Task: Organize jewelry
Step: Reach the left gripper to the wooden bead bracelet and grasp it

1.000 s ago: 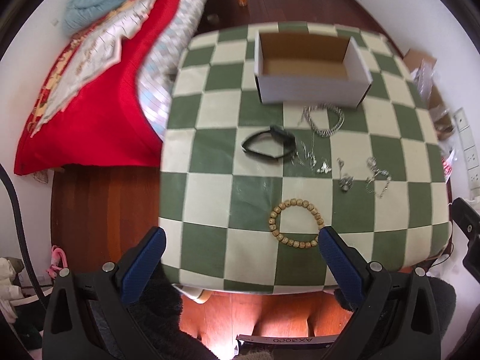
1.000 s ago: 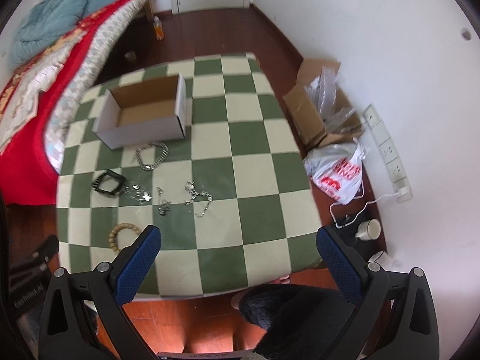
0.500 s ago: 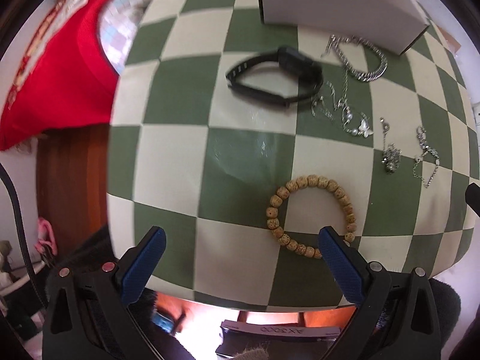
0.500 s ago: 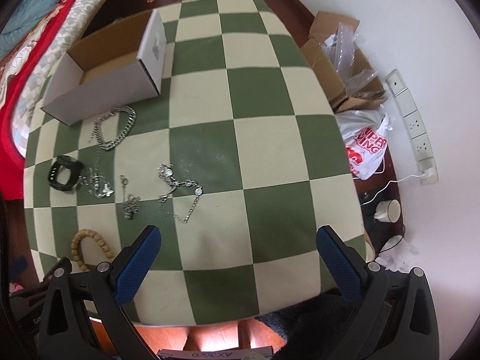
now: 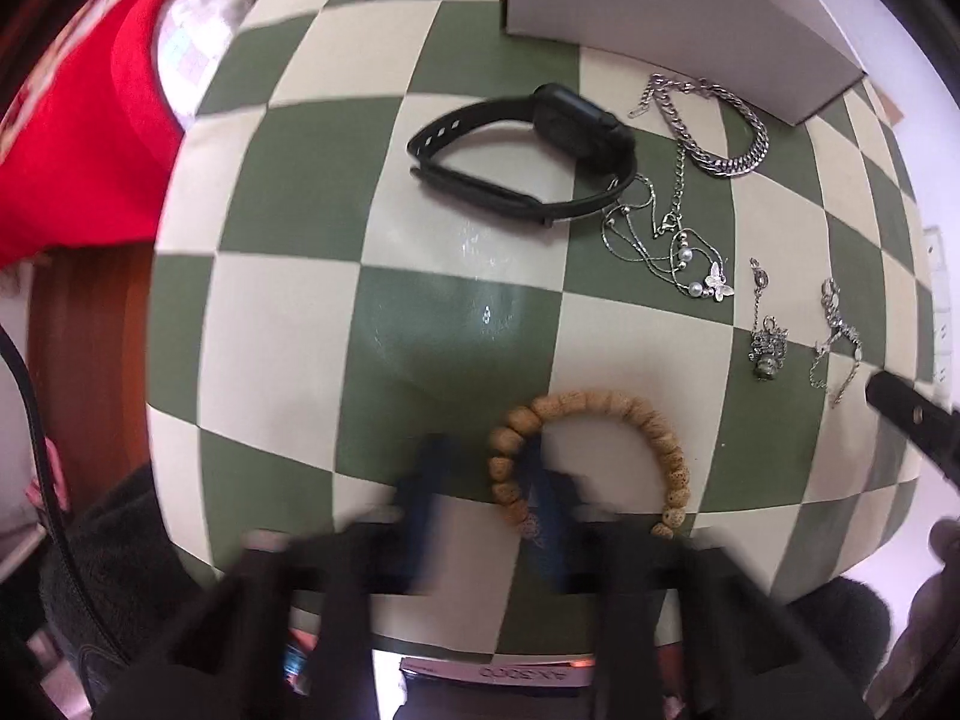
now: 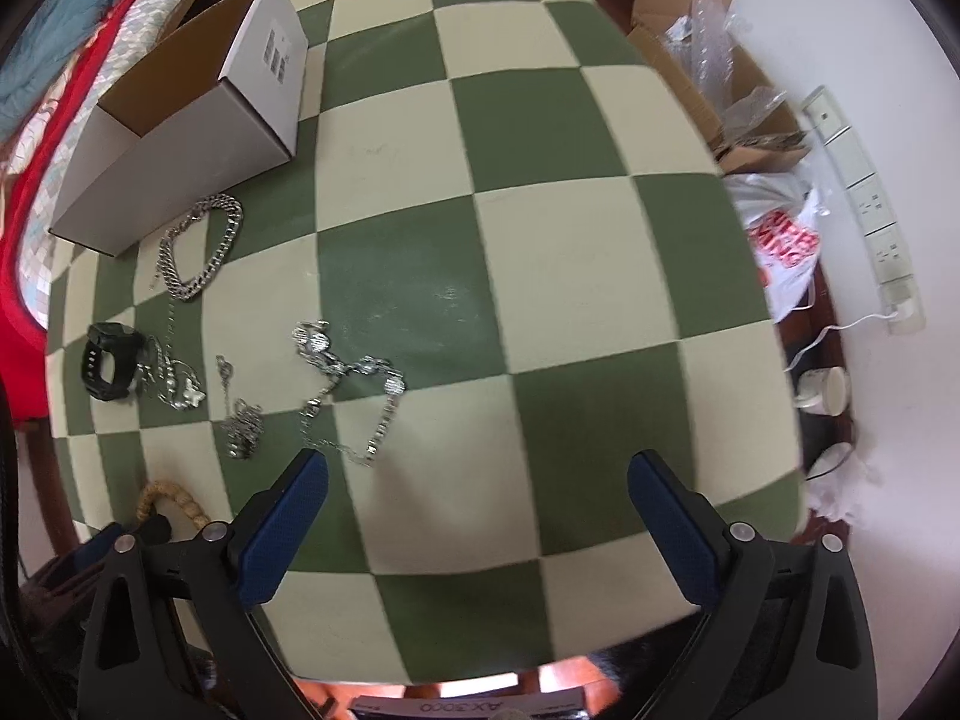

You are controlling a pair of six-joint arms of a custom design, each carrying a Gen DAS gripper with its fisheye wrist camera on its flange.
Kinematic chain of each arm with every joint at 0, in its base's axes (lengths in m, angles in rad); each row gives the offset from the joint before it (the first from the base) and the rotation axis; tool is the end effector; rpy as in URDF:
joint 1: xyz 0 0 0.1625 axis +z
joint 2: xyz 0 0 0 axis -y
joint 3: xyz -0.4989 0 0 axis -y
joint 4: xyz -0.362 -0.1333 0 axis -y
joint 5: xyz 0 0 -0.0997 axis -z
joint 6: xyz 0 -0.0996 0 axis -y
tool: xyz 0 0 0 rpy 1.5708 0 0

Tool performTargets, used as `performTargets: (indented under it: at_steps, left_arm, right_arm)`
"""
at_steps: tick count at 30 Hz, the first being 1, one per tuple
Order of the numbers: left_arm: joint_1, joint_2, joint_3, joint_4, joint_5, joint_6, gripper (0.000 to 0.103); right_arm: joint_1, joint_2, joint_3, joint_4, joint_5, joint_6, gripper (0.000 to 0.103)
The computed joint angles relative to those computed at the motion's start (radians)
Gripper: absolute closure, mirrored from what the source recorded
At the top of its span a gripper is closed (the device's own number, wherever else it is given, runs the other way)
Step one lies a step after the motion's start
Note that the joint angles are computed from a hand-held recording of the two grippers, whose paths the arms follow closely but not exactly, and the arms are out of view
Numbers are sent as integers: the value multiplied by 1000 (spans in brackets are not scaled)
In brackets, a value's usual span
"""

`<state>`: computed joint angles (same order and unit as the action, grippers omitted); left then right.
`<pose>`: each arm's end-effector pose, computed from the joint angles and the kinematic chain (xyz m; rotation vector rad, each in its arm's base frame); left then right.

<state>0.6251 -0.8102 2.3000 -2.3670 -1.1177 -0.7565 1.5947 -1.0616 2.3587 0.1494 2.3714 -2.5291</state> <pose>-0.2149 -0.3732 0.0305 0.4135 2.3023 0.1512 0.0678 -0.2492 0.1684 -0.7501 -2.2587 0.4556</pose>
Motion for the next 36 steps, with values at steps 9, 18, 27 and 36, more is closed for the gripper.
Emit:
performTargets:
  at_steps: [9,18,27,36]
  left_arm:
    - [-10,-25,-2,34,97,24,96]
    - [-8,-29,-44,58,150,49,97]
    - [-81,-24,-3,-6,132,51,97]
    - [-119,-92,-37,-16,113,82,97]
  right_arm:
    - [-58,30,-36,-86,-42,-79,4]
    - [73,169,-113,-48,88,-60,19]
    - [148,192,-134,-29,92,-29,95]
    - [228,75,-77,-62,64,45,102]
